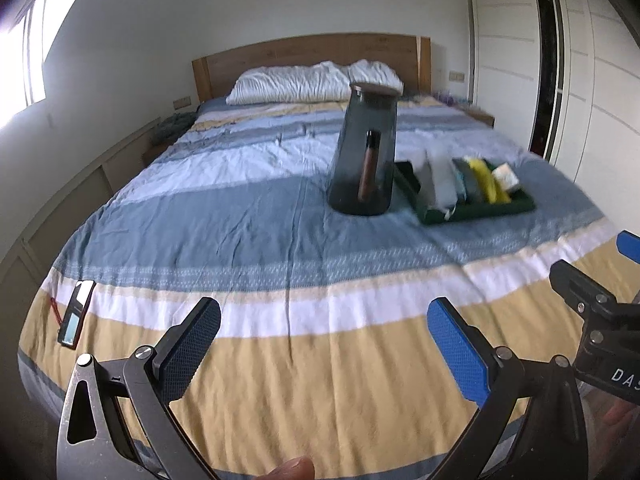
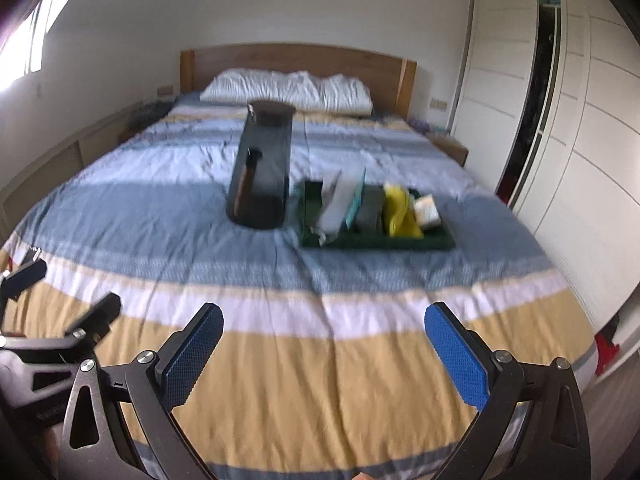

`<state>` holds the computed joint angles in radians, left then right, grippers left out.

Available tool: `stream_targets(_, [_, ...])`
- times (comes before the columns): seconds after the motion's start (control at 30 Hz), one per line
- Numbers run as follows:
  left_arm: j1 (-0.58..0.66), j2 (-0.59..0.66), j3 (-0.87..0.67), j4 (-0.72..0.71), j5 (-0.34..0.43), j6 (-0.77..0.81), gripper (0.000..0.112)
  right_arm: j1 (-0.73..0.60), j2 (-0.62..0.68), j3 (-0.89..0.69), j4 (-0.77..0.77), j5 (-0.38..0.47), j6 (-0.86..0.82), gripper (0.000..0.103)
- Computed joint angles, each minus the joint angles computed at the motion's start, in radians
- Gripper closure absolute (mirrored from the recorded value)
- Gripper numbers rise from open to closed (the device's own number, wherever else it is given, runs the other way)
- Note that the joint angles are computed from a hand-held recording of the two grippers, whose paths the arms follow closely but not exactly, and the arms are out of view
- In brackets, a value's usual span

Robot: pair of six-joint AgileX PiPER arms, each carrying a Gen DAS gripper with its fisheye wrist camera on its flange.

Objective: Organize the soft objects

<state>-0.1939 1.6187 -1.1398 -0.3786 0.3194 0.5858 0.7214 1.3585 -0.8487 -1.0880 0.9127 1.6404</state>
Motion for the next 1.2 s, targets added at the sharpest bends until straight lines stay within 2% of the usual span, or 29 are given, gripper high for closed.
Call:
stream_targets(0.13, [-0.009, 0.003, 0.002, 0.098, -0.007, -0.087, 0.011, -0.061, -0.007, 0.022, 0.015, -0.087, 0.019, 0.000])
stream_targets(0.23, [-0.005, 0.004, -0.002, 0.150, -0.013, -0.136, 0.011, -0.119, -0.010, 0.027, 0.020, -0.185, 0.040, 0.000])
stream_targets(0.37, [0.013, 0.004, -0.012, 0.162, -0.012, -0.143, 0.011, -0.148, -0.004, 0.039, -0.024, -0.252, 0.089, 0.000])
stream_targets(0.7, [0.045, 0.012, 0.011, 0.199, -0.056, -0.150, 0.011, -0.103, 0.071, 0.023, -0.118, -0.255, 0.187, 0.000])
stream_targets(0.87, [0.060, 0.013, 0.017, 0.087, -0.054, -0.054, 0.011, -0.083, 0.081, 0.015, -0.115, -0.215, 0.183, 0.000])
stream_targets(1.2, [0.065, 0.003, 0.028, -0.029, -0.043, 0.054, 0.011, -0.049, 0.074, 0.005, -0.104, -0.155, 0.181, 0.000])
